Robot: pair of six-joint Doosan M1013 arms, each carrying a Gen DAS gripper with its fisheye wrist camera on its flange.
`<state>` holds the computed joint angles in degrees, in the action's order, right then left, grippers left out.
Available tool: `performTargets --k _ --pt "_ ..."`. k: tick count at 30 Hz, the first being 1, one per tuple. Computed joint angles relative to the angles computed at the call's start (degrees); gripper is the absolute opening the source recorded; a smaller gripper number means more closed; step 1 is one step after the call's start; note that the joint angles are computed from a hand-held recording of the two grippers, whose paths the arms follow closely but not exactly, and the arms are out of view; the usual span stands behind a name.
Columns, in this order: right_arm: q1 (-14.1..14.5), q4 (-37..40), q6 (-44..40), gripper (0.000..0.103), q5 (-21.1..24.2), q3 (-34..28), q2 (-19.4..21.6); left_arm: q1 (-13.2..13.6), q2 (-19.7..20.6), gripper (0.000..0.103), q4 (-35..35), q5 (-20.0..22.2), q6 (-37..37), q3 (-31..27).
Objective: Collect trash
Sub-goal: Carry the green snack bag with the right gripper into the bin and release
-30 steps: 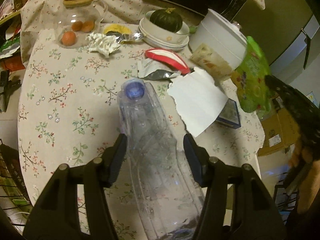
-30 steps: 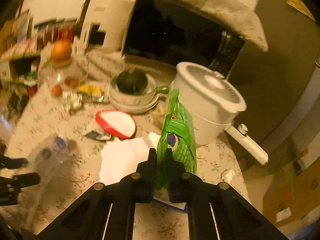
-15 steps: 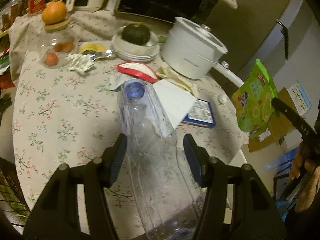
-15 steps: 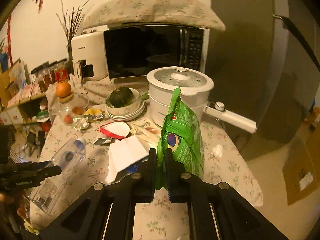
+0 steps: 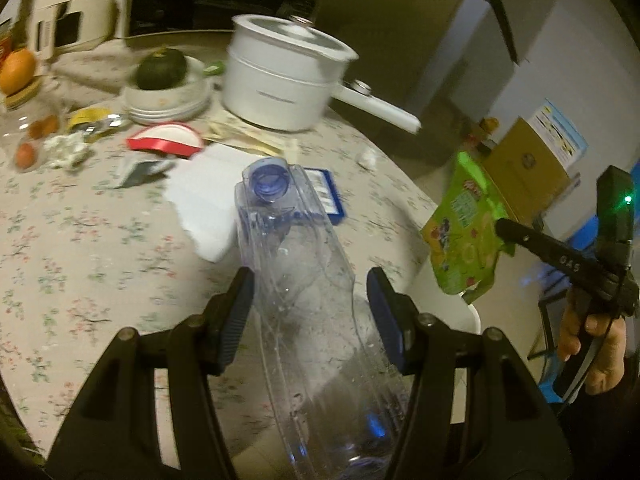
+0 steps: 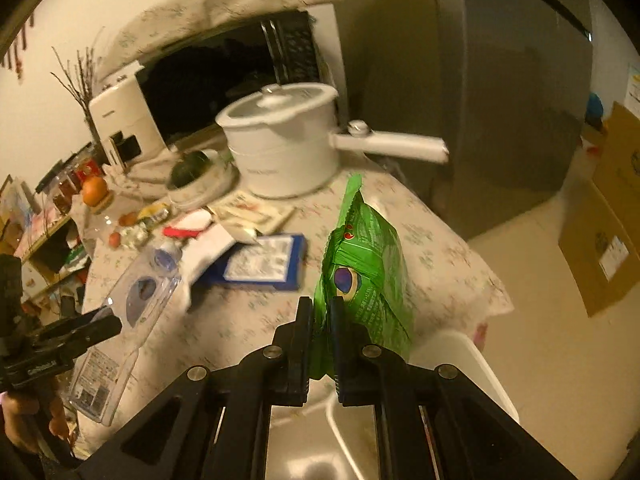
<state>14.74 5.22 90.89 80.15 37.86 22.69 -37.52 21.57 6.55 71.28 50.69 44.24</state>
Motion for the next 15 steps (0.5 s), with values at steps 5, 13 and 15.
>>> performTargets --k 5,13,15 --pt "-1.83 0.01 0.32 0.009 1.84 3.76 -1.76 -1.83 2.74 0.059 -2.35 0.26 4.03 -3.39" --pt "-5.34 2.17 3.14 0.009 4.95 6.82 -3.35 -3.86 6.92 0.060 -4.53 1.49 8.80 -9.15" --pt "-5.69 2.71 2.38 0.009 4.67 7.35 -3.85 -4.23 7.74 0.060 -4.99 1.95 9.38 -10.19"
